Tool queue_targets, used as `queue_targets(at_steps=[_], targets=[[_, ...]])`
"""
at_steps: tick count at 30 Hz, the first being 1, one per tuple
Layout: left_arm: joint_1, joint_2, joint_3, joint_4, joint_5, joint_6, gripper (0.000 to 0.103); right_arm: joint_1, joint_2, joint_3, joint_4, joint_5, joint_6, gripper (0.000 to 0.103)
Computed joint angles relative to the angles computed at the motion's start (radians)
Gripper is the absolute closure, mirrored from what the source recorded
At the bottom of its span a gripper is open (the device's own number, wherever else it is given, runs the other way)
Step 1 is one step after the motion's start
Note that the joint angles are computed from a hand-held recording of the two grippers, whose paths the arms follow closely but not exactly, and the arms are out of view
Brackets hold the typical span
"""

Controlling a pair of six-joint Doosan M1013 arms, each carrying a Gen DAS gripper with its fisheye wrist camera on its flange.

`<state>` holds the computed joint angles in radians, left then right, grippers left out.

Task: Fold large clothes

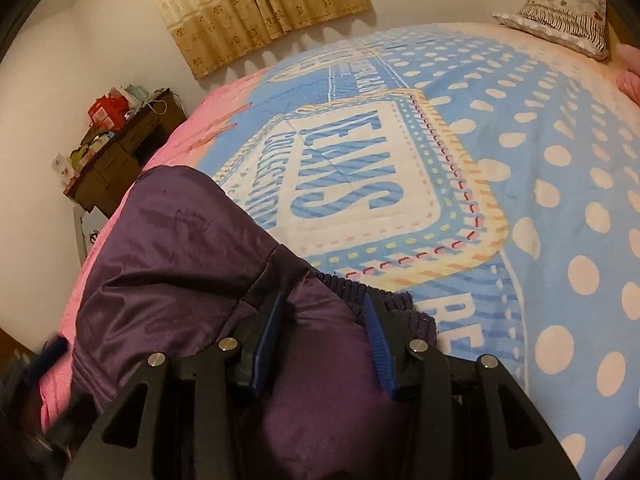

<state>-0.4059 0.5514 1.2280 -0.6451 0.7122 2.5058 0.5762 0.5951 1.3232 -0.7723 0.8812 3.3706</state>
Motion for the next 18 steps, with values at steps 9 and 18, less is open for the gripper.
queue_targets(at_steps=[9,18], targets=[[-0.086,0.151,-0.213,0.403,-0.002,-0.353,0.011,0.011,0.0,0.011,-0.054,0.0,0.06,0.06],[-0.106,0.184,-0.223,0.546,-0.038,-0.562,0.003,-0.03,-0.012,0.027,0.011,-0.075,0.025,0.06]])
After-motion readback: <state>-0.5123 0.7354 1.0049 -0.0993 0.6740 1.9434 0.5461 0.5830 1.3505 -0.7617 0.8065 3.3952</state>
